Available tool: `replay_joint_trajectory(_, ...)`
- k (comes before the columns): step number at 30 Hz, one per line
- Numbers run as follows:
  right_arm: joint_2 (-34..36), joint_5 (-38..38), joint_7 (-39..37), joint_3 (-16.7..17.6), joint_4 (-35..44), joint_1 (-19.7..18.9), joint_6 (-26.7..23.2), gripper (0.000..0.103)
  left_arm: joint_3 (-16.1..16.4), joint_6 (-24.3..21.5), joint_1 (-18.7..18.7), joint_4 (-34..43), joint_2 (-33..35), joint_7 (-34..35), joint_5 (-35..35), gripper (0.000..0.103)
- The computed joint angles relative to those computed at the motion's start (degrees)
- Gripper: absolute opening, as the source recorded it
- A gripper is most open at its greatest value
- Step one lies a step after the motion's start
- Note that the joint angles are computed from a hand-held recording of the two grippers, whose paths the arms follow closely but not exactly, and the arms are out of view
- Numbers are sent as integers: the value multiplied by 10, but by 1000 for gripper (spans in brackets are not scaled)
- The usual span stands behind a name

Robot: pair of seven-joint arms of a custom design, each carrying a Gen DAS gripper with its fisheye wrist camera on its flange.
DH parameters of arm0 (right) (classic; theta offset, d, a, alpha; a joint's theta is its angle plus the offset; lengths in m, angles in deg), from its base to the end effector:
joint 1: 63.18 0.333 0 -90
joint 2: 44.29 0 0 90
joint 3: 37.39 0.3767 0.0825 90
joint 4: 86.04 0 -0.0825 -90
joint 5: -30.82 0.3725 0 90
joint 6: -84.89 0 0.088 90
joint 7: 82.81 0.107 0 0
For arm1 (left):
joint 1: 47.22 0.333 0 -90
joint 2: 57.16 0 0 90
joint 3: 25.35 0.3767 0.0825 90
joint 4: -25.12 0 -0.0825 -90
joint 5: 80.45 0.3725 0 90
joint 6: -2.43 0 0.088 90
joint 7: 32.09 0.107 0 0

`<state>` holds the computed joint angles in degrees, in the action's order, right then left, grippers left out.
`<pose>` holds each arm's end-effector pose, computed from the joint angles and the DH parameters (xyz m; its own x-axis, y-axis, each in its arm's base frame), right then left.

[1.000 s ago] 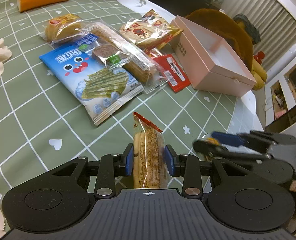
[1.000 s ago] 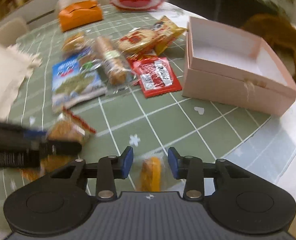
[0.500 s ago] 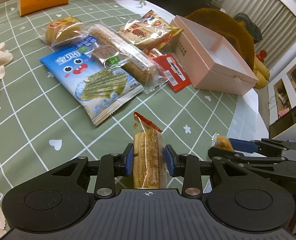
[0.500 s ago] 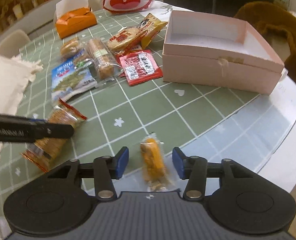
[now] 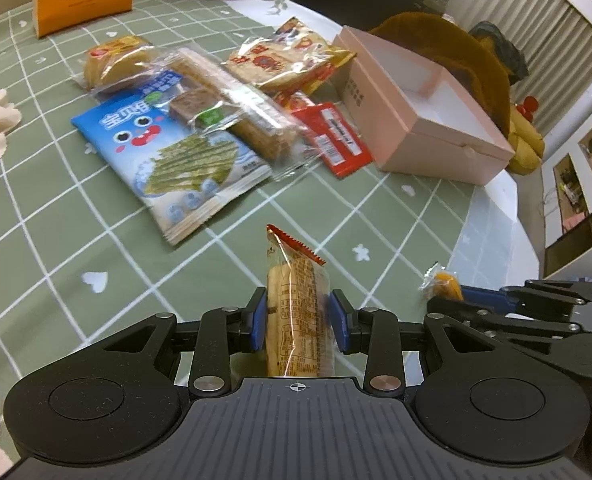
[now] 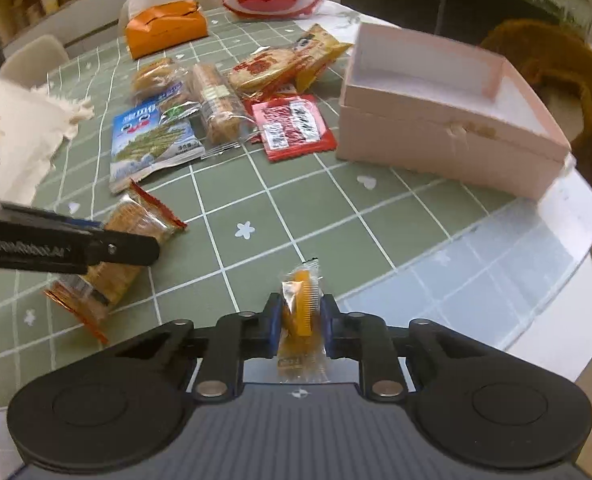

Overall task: Organize snacks
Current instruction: 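Carry both snacks over the pink box and open both tools to drop them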

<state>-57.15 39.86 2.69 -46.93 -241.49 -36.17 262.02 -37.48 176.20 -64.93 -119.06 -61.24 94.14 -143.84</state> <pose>0.4062 0.1122 0.4322 0.2445 -0.9657 -0.0878 -0.8142 -0.1553 -0.5594 0.4308 -0.1700 0.4149 -0.1736 -0.9282 0.3292 -0.8613 -0.0190 -0.5077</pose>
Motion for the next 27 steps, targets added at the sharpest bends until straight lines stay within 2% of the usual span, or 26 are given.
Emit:
replay_joint_trajectory(2, -20, 20, -18, -29, 2, 20, -7, 20, 6, -27, -4, 17, -3, 35, -45, 37)
replay_joint_trajectory(4, -49, 44, -51, -69, 22, 45, -23, 20, 18, -76, 1, 54, -17, 80, -104, 37)
replay_joint_trajectory(6, -69, 52, -86, -93, 53, 54, -15, 20, 24, -112, 11, 112, -23, 114, -126, 37)
replay_joint_trajectory(8, -68, 49, -110, -112, 107, 54, -12, 20, 16, -114, 20, 173, -7, 96, -77, 37)
replay_joint_trajectory(9, -62, 58, -125, -131, 137, 65, -19, 20, 11, -118, 25, 215, 14, 61, -24, 38)
replay_joint_trajectory(11, -30, 88, -157, -166, 206, 80, -45, 20, 4, -132, 30, 285, 63, 11, 35, 38)
replay_joint_trajectory(15, 66, 214, -262, -239, 315, 112, -102, 20, -15, -182, 42, 438, 203, -71, 102, 38)
replay_joint_trajectory(16, 97, 275, -307, -258, 343, 117, -134, 20, -17, -199, 45, 473, 237, -95, 117, 39)
replay_joint_trajectory(17, 134, 337, -351, -272, 378, 108, -189, 21, -13, -221, 43, 512, 274, -138, 145, 39)
replay_joint_trajectory(18, 170, 365, -356, -276, 408, 88, -242, 22, -3, -229, 36, 536, 298, -182, 176, 39)
replay_joint_trajectory(19, 192, 368, -339, -275, 419, 73, -268, 24, 12, -224, 24, 551, 315, -225, 212, 38)
replay_joint_trajectory(20, 210, 371, -325, -273, 428, 59, -283, 25, 13, -215, 23, 555, 323, -236, 227, 38)
replay_joint_trajectory(22, 219, 385, -338, -259, 423, 36, -286, 28, -16, -193, 52, 550, 328, -203, 214, 39)
replay_joint_trajectory(23, 220, 383, -344, -254, 416, 29, -277, 36, -25, -179, 62, 546, 329, -195, 214, 39)
replay_joint_trajectory(25, 213, 359, -347, -243, 391, 24, -243, 45, -26, -118, 71, 521, 320, -190, 228, 39)
replay_joint_trajectory(27, 206, 341, -354, -231, 372, 15, -225, 45, -3, -55, 60, 482, 305, -220, 263, 38)
